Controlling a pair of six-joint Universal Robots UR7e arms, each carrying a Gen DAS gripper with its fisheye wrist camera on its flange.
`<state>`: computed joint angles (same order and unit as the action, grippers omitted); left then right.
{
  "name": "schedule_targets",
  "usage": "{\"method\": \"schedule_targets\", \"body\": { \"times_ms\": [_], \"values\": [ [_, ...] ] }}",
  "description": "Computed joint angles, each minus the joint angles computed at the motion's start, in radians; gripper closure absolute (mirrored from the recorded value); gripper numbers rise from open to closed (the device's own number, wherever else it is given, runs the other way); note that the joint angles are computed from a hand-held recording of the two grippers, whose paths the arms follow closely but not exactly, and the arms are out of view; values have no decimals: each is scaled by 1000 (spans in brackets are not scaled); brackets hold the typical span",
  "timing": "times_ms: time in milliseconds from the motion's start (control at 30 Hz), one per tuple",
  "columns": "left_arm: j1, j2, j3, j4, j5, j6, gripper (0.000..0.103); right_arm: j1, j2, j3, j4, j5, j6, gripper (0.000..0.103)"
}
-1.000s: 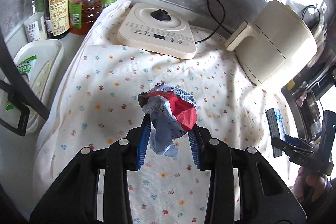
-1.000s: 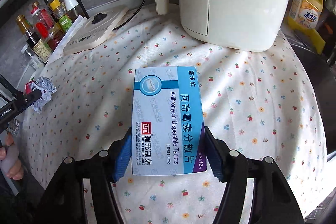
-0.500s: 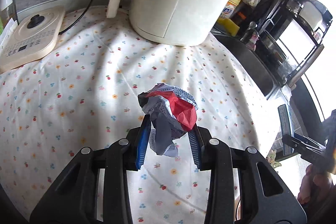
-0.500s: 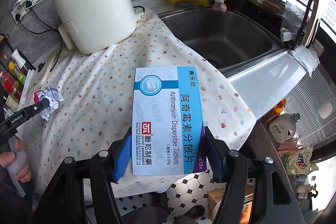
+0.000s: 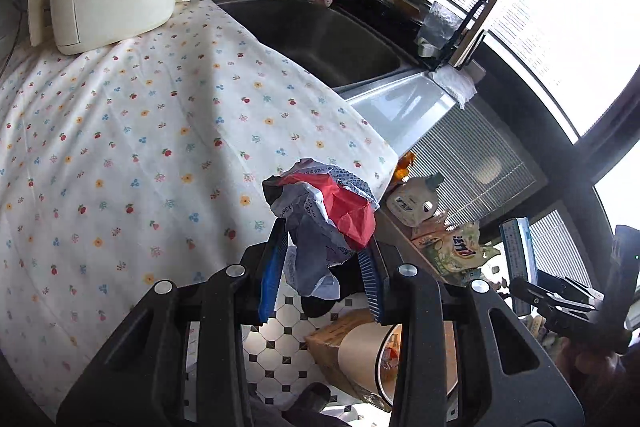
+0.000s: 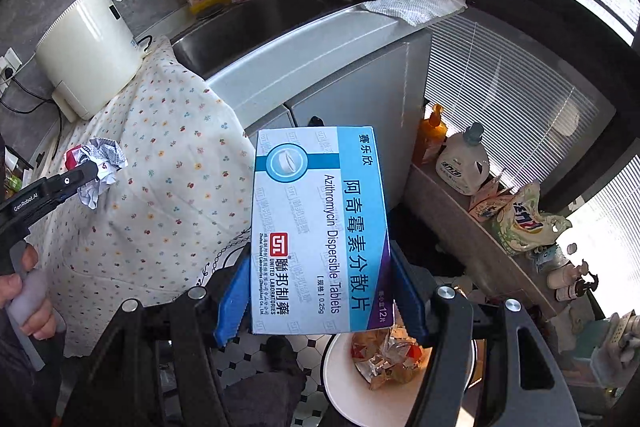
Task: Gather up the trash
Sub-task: 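Carry the wrapper and medicine box with both tools over the bucket, then open both tools to drop the wrapper and medicine box into the bucket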
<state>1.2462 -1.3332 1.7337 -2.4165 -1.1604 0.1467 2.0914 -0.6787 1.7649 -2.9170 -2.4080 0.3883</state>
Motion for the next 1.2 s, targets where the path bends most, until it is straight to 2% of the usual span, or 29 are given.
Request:
{"method": "schedule_targets", "body": {
  "times_ms": [300,333,367,400,500,733,1000,1100,1167,1200],
  "values": [
    [-116,-38,207,-29,22,-77,68,-42,-152,308,-121,47,55,37],
    [-126,-41,224,-29,23,-82,68,-47,-162,328,-123,44,61,32],
    [-134,-42,240,-28,23,-87,68,-47,-169,348,-133,31,68,16],
    [-141,-44,254,-25,22,-92,68,-48,-178,373,-157,20,69,8],
    [-162,-45,291,-19,19,-109,68,-64,-215,434,-185,21,96,8],
    [-203,-22,347,4,-17,-117,67,-77,-305,546,-238,-32,155,8],
    [-245,19,385,22,-77,-123,66,-70,-391,633,-242,-90,227,8],
    [-254,27,390,37,-112,-120,52,-67,-400,645,-243,-99,239,8],
    [-261,24,396,34,-119,-115,35,-67,-404,651,-249,-100,238,8],
    [-265,20,400,30,-116,-114,33,-67,-404,651,-253,-99,236,8]
  ]
}}
